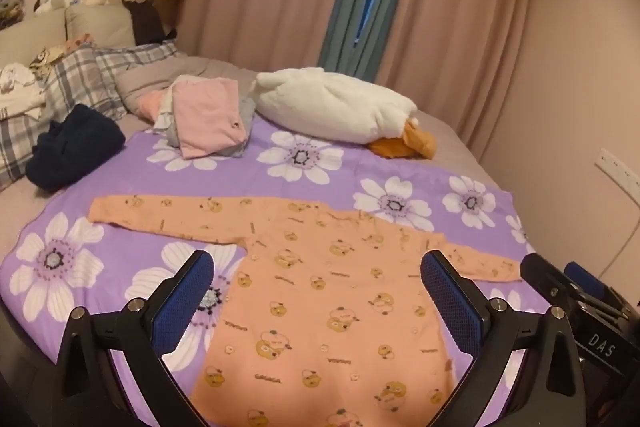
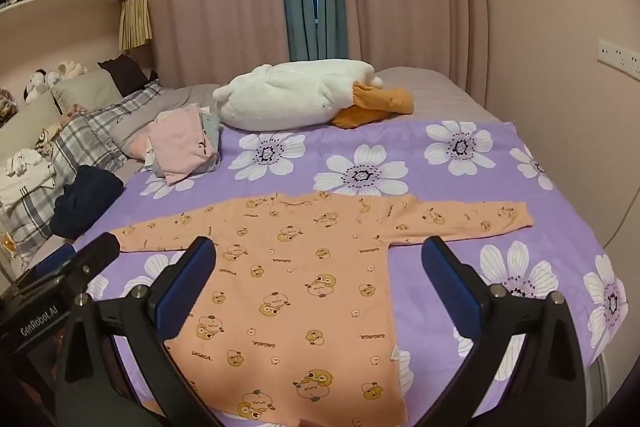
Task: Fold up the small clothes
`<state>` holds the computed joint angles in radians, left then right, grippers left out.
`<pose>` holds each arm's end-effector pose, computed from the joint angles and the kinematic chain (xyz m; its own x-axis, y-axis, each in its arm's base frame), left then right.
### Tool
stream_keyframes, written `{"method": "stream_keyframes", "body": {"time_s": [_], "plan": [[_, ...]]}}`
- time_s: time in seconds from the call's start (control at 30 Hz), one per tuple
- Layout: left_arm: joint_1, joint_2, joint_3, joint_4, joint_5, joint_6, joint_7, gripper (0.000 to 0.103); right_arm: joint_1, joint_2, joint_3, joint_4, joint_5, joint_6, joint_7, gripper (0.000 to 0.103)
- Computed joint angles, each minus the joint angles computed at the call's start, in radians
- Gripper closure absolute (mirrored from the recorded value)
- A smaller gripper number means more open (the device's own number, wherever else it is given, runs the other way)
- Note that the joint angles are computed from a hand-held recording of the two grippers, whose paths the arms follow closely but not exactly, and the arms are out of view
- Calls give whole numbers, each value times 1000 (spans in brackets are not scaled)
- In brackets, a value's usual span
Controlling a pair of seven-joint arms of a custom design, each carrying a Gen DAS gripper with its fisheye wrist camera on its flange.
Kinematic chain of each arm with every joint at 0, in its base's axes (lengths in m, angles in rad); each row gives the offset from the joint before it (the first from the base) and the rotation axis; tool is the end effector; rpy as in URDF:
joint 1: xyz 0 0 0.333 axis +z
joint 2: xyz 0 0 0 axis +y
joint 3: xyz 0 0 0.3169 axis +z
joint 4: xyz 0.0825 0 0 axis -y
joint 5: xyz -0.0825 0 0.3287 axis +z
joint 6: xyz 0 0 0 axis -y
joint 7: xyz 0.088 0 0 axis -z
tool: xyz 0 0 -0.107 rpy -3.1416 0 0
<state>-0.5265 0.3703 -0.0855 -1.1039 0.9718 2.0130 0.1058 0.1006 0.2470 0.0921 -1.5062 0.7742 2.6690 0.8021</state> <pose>0.5587 -0.3145 0.6904 0.4930 -0.8326 0.2523 -0.3231 -0.4445 -0.8355 0.6262 0.0923 0.6380 0.4732 -0.8702 -0.1373 -0.4776 -0.1224 -0.8700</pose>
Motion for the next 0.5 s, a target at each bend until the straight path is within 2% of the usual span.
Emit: {"method": "stream_keyframes", "body": {"time_s": [0.1,0.17,0.2,0.27,0.4,0.5], "plan": [[-5,-16,4,-25,12,8,-16,1,-10,-2,1,1,17,-18,-6,0],[5,-61,-8,-89,23,27,-37,1,-5,11,-8,19,-3,-18,22,0],[13,-58,-26,-84,31,12,-47,1,-2,11,-10,16,-10,-7,35,0],[-3,-5,-8,-11,20,14,-16,1,0,15,-11,19,-23,1,54,0],[13,-27,-16,-37,0,27,-12,1,1,23,-8,29,-49,-13,63,0],[7,-22,-9,-44,21,20,-7,1,14,20,-9,16,-82,10,76,0]]}}
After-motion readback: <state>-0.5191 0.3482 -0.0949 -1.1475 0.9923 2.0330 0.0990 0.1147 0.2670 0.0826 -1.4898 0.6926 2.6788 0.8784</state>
